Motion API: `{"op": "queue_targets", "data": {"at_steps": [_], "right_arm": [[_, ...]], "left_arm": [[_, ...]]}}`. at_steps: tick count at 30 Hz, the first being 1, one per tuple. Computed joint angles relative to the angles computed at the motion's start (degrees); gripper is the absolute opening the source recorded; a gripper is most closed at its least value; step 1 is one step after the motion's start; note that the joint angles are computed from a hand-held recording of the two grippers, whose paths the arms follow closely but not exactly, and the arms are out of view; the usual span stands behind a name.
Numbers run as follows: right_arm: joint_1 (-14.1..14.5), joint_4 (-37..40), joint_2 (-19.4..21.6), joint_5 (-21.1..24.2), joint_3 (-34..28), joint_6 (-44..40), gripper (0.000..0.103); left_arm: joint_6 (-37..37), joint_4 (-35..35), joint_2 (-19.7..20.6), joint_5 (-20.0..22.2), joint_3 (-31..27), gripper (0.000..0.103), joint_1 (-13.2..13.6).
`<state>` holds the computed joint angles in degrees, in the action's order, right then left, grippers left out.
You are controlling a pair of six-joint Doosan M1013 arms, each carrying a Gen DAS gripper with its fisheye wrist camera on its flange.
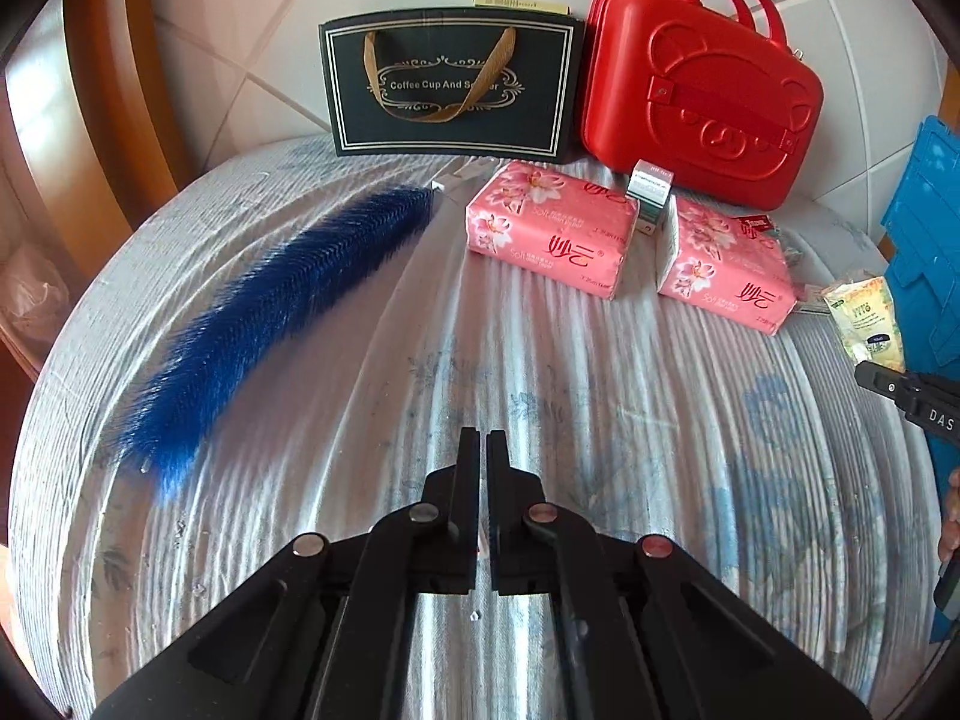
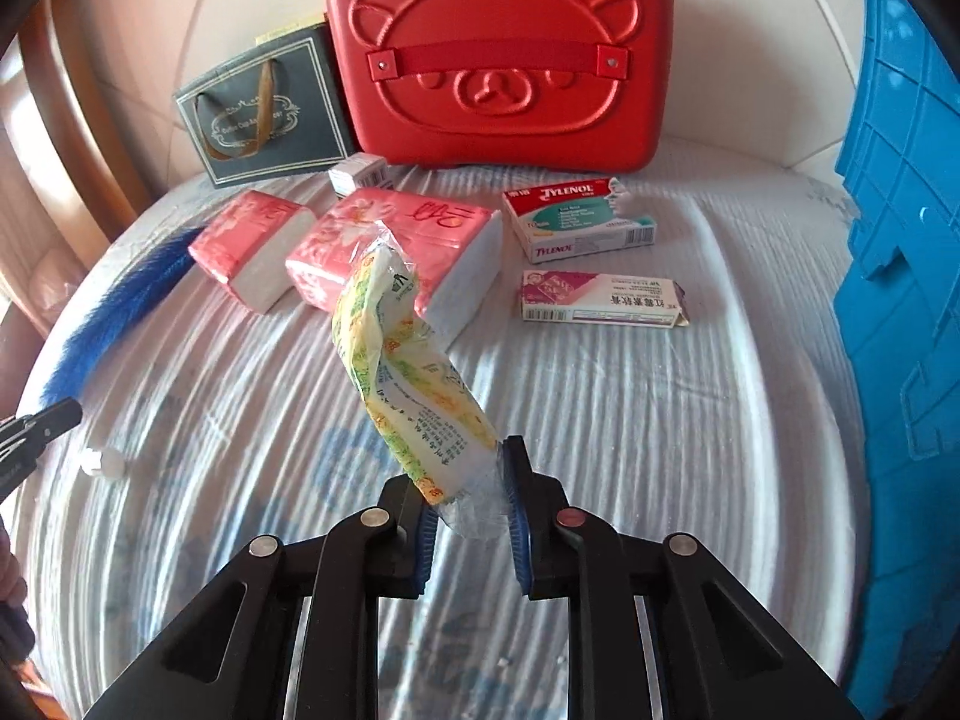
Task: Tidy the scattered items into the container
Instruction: 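Grasp the white-and-red pill bottle with the left tool while the right tool grasps the yellow wipes pouch, then lift the pill bottle with the left tool while the right tool holds the pouch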
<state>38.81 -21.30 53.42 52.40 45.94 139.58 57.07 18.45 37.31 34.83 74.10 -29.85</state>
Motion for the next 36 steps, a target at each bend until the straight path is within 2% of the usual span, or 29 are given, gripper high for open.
{"op": "queue_targets", "data": {"at_steps": [4,9,15,19,24,29,33,36], "right_arm": [[1.4,-2.7,-2.1,-1.1,2.0,2.6,0.02],[3.5,-5.8,-5.3,-1.4,4.8,6.3,0.02],[6.4,-12.0,-8.2,-0.8,7.2,12.2,0.02],[8.6,-16.8,-9.6,1.7,7.6,15.9,0.02],[10.7,-20.3,-10.5,5.3,7.6,18.6,0.02],[11.3,-19.1,-10.3,5.6,7.7,18.5,0.02],[11.1,-15.2,-8.7,3.3,6.9,16.2,0.02],[10.6,-11.3,-6.8,1.5,5.1,13.3,0.02]], "left_arm": [[-1.2,2.4,-2.4,-1.1,1.9,0.002,-0.9],[-2.1,4.4,-6.4,-5.3,5.8,0.002,-1.8],[-6.1,10.9,-10.6,-8.8,10.2,0.002,-3.0],[-6.8,13.7,-13.1,-12.2,12.9,0.002,-3.6],[-5.9,12.8,-15.2,-15.8,15.9,0.002,-3.5],[-6.2,11.6,-15.7,-15.4,17.6,0.002,-2.1],[-6.9,12.4,-14.9,-12.7,18.1,0.002,-0.6],[-4.5,8.7,-13.9,-10.8,17.8,0.002,0.6]]}}
